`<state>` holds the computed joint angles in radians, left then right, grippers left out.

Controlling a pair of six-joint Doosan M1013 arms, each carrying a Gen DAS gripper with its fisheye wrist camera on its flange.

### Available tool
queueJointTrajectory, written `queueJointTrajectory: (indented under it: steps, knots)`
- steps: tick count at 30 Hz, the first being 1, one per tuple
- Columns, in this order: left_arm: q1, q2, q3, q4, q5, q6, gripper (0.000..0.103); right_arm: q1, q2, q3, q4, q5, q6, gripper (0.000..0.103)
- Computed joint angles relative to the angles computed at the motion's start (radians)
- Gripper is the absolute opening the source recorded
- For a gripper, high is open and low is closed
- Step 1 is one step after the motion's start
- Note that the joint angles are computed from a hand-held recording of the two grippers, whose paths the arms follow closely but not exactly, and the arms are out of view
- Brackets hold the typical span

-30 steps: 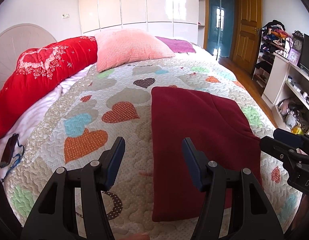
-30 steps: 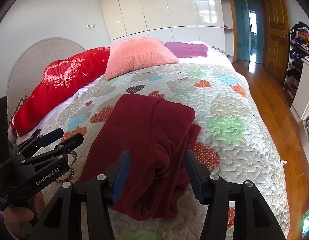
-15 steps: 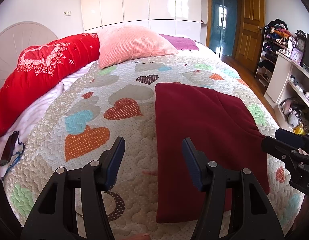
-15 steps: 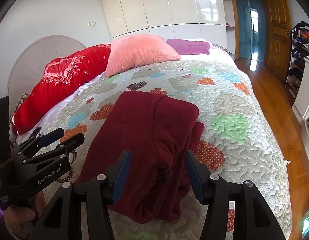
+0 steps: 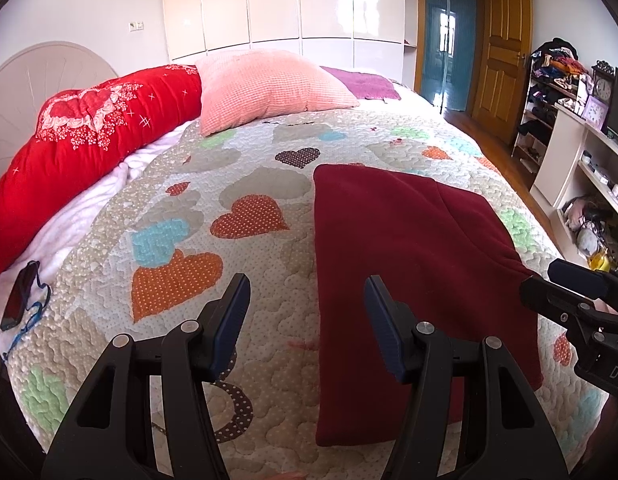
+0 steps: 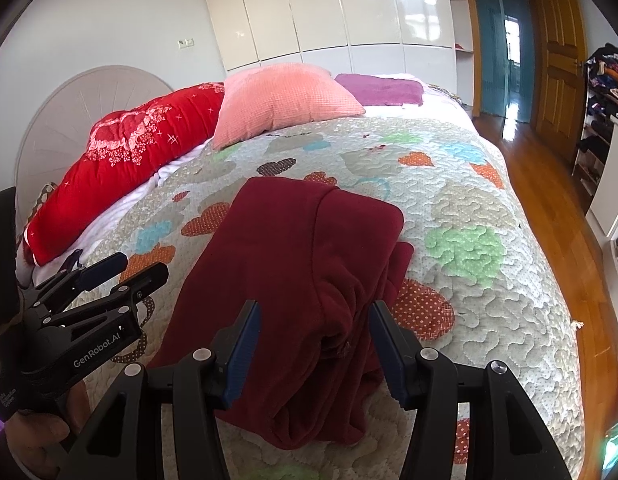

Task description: Fold small clothes

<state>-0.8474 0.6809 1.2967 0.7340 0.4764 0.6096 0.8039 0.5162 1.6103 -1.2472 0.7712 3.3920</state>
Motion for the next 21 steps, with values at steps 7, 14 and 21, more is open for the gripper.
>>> queueJointTrajectory:
  steps: [7, 14, 21]
  knots:
    - [0.002, 0.002, -0.002, -0.013, 0.002, 0.008, 0.059, 0.0, -0.001, 0.0, -0.003, -0.002, -0.003, 0.054]
    - [0.001, 0.002, -0.001, -0.014, 0.002, 0.01, 0.059, -0.001, 0.002, -0.002, 0.005, -0.006, -0.012, 0.054]
    - [-0.001, 0.003, 0.003, 0.02, -0.005, -0.017, 0.059, -0.005, 0.005, -0.006, 0.018, -0.013, -0.023, 0.054]
